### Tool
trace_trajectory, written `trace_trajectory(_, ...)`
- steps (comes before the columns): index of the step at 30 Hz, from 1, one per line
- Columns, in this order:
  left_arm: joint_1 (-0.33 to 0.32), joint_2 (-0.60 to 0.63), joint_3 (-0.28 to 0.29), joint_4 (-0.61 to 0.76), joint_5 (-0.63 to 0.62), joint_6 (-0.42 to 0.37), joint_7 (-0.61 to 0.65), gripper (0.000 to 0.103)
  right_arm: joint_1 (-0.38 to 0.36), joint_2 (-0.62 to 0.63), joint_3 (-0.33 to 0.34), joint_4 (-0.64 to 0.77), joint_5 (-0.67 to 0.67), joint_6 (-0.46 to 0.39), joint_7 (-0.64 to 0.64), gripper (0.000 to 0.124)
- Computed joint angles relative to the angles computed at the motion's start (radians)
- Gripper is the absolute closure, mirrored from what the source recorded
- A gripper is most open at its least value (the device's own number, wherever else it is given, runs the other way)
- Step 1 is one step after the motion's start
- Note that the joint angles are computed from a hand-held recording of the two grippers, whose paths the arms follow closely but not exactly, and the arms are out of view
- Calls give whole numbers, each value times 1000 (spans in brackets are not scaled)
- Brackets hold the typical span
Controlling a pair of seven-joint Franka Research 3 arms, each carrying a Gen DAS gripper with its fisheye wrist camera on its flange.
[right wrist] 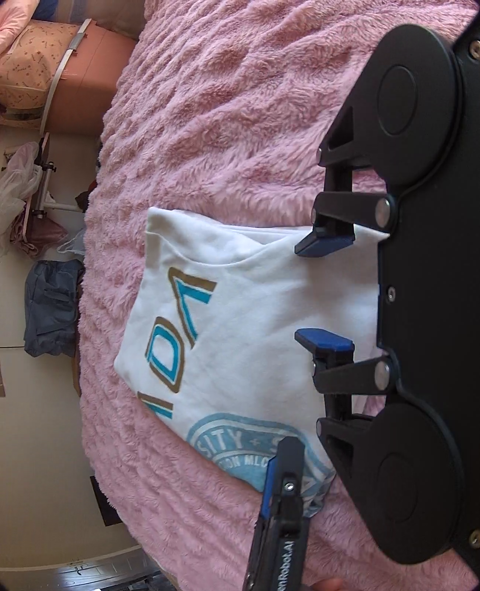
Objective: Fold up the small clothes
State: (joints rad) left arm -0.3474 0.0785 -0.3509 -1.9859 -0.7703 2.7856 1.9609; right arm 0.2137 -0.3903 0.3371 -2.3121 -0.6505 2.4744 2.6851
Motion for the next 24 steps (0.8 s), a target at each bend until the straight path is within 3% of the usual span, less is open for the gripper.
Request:
trace_trajectory(4, -1, 7, -2, -3, 12, 6, 7, 59, -1, -39, -11, -79, 32, 40, 29, 83)
trace_trajectory(7, 3, 15, -5, 0, 14, 8, 10, 59, -24, -43, 18, -84, 21, 6, 56, 71)
trace_trajectory(9, 7, 7, -10, -2, -7, 5, 24, 59, -22, -64, -3, -119, 53, 48, 93, 70)
trace_trajectory(11, 13, -9, -10, -3, -51, -5, 61, 59, -32, -90, -9, -146, 79, 94, 123, 71)
trace_trajectory(17, 13, -55, 31, 1, -251, 16, 205, 59, -103, -167, 53, -176, 43, 168, 173, 71)
trace_trajectory(19, 33, -36, 56, 41, -353, -31, 248, 58, -118, -182, 28, -203, 64, 256, 159, 71)
trace_trajectory(21, 75, -2, 77, 91, -502, -132, 315, 58, -120, -190, -34, -253, 107, 427, 132, 71)
trace_trajectory(24, 127, 67, 94, 166, -489, -260, 274, 57, -94, -152, -136, -297, 184, 633, 82, 69)
